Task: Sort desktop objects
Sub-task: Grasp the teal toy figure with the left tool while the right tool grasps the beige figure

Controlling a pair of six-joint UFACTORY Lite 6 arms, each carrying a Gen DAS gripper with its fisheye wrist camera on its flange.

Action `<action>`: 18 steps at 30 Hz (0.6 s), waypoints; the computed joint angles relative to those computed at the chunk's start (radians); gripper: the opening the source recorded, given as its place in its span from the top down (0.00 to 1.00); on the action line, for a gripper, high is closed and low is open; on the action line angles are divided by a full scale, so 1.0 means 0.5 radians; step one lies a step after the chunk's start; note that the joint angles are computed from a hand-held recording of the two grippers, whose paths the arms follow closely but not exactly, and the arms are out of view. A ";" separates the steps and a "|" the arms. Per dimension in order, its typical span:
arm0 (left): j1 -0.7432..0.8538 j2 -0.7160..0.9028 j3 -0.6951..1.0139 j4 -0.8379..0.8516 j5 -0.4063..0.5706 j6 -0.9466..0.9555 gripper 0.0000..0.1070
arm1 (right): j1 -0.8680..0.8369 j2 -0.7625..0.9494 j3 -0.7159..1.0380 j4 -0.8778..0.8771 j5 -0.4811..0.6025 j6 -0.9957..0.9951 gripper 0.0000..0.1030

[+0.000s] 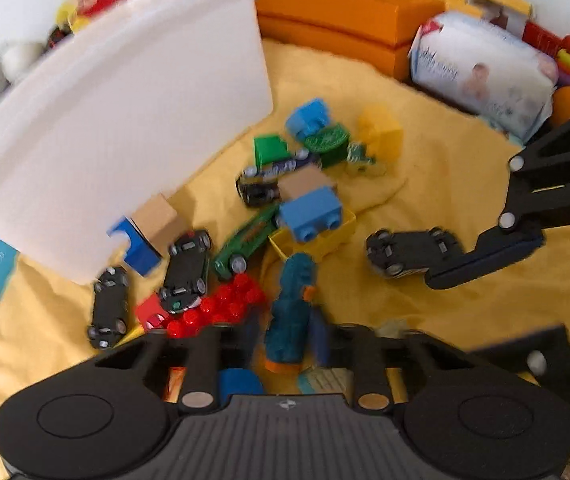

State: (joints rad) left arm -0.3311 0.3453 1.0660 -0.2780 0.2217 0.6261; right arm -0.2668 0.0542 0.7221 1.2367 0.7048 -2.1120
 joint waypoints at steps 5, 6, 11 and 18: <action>0.189 -0.202 -0.058 -0.357 0.192 0.208 0.76 | 0.196 0.058 -0.001 0.231 -0.094 -0.316 0.57; 0.246 -0.297 -0.115 -0.428 0.249 0.228 0.76 | 0.225 0.096 0.027 0.233 -0.095 -0.316 0.57; 0.423 -0.578 -0.450 -0.658 0.346 0.239 0.76 | 0.354 0.238 0.081 0.291 -0.227 -0.389 0.54; 0.171 -0.680 -0.752 -0.662 0.083 -0.055 0.76 | 0.327 0.153 0.028 0.105 -0.399 -0.012 0.78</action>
